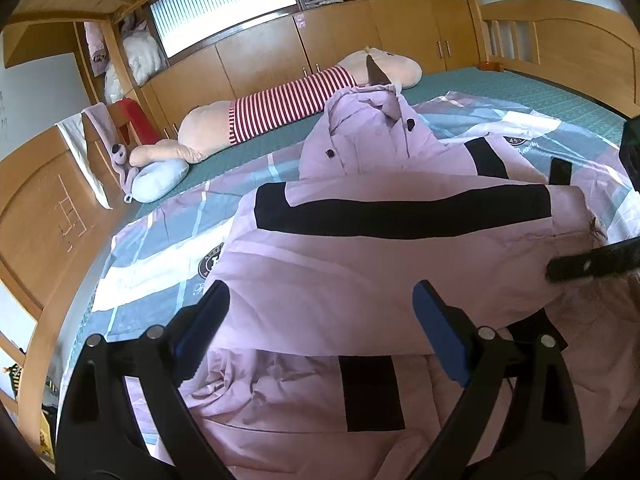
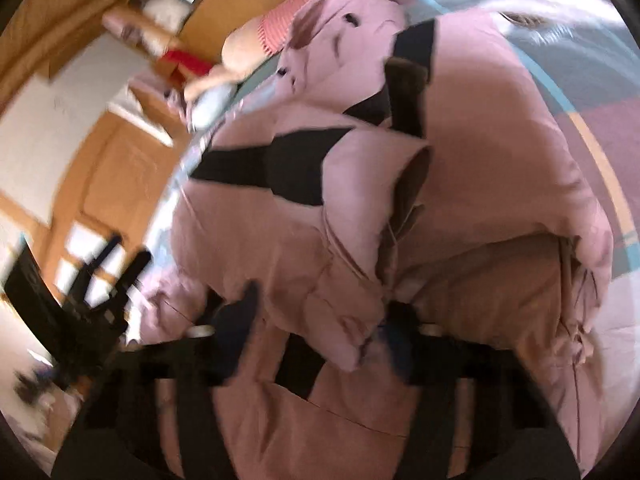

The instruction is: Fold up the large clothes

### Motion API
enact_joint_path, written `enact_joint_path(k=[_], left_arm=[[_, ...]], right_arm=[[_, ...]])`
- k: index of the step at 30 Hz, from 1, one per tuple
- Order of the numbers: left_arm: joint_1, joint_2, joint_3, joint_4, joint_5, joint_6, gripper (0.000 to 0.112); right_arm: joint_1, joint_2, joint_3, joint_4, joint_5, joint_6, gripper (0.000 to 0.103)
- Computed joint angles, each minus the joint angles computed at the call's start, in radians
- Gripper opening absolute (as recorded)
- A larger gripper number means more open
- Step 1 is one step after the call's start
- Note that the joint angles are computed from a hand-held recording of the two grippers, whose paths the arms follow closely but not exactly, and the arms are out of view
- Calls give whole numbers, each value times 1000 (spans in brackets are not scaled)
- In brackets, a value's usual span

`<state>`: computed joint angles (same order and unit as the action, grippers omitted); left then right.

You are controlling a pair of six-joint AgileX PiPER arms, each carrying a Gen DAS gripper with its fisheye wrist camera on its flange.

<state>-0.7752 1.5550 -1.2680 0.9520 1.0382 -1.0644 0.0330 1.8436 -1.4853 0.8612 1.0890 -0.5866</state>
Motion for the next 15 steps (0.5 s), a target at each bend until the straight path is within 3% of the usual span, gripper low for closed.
enact_joint_path(k=[1,4,9,15], left_arm=[[2,1,0,-3,-1,0,94],[3,4,-1,-7,-2,0,94],[0,4,3,-7,-5,0,94],[3,0,9,-11,-9,-4,95]], right_arm=[[7,-11,9,-7,-14,-16,18],[10,-50,44,-3,-76,-48,11],[-16,-97,66,8,-216,-56,9],[-108,-74,34,0,-285,43,9]])
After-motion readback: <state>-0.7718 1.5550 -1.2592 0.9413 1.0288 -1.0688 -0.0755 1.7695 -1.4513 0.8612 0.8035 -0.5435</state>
